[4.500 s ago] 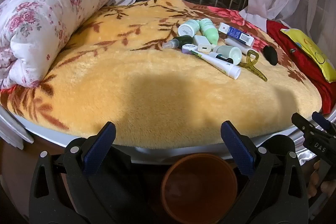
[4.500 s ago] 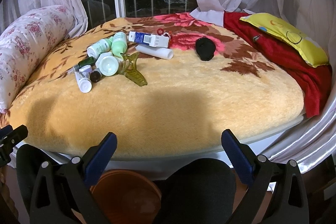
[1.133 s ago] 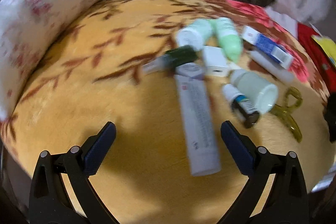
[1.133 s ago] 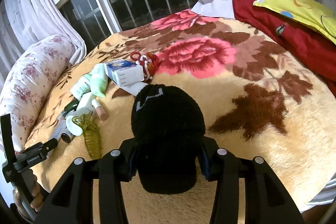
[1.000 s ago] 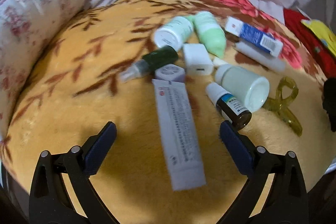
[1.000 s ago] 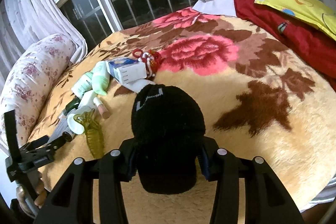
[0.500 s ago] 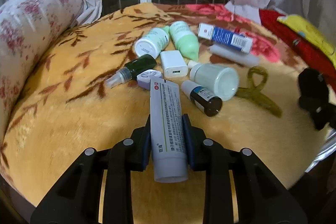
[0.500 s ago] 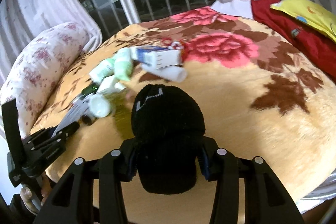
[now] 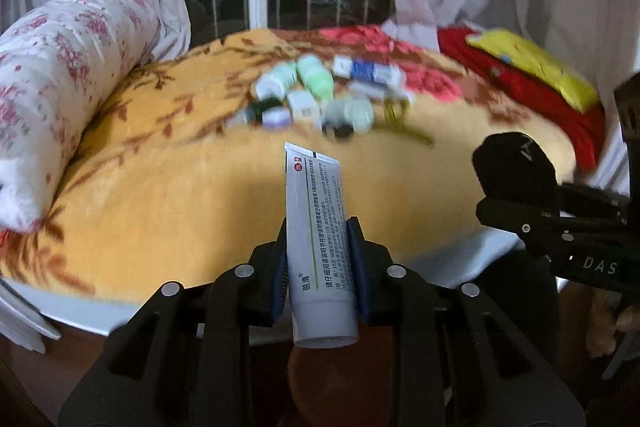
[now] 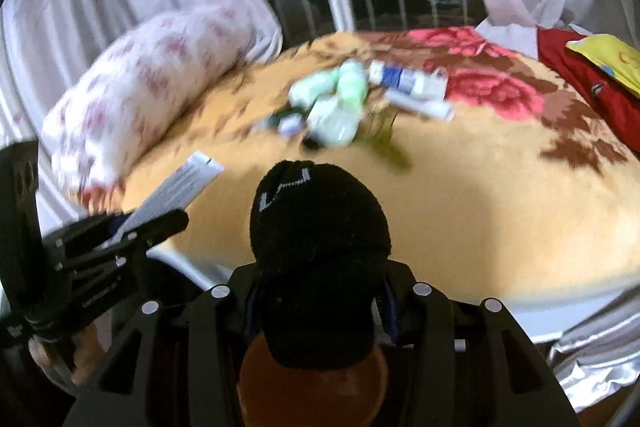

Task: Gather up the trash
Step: 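Carry the white tube and black sock down into the orange bin and release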

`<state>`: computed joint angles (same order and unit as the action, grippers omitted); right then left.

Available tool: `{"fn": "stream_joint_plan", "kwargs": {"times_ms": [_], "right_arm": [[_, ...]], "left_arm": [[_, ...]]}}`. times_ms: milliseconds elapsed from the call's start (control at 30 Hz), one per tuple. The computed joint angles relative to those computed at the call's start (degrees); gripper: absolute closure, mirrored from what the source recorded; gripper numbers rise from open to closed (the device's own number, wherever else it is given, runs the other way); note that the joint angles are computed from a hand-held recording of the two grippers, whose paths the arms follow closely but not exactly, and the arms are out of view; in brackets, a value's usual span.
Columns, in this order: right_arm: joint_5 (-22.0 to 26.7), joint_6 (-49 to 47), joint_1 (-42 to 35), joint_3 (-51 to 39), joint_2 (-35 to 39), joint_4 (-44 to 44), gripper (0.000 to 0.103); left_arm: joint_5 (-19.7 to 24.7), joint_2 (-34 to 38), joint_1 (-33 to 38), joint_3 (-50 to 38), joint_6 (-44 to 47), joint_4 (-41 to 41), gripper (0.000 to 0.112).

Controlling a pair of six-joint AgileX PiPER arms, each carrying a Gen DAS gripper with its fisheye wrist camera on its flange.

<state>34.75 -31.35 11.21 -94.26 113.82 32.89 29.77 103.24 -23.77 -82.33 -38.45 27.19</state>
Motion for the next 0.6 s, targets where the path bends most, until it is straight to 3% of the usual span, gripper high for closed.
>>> {"fn": "stream_joint_plan", "kwargs": {"times_ms": [267,433,500,533,567,600], "right_arm": [[-4.3,0.3,2.1,16.5,-4.1,-2.8,0.058],[-4.1,0.3,1.7,18.7,-2.7,-1.9,0.058],[-3.5,1.3,2.0,17.9,-1.6,-3.1,0.053],[-2.9,2.2,2.2,17.2,-0.8,-4.2,0.046],[-2.7,3.4,2.4,16.4,0.0,-5.3,0.037],[-2.8,3.6,2.4,16.2,0.3,-5.6,0.035]], "left_arm": [[-0.5,-0.6,-1.9,11.1,8.9,-8.2,0.086],[0.2,1.6,-1.2,11.5,13.6,-14.0,0.086],[0.9,2.6,-1.1,11.1,15.6,-15.5,0.085],[1.6,3.1,-1.3,10.7,15.2,-15.1,0.075],[2.6,3.7,-1.6,10.2,14.3,-14.2,0.049],[2.8,3.8,-1.8,10.3,12.6,-12.6,0.039]]}}
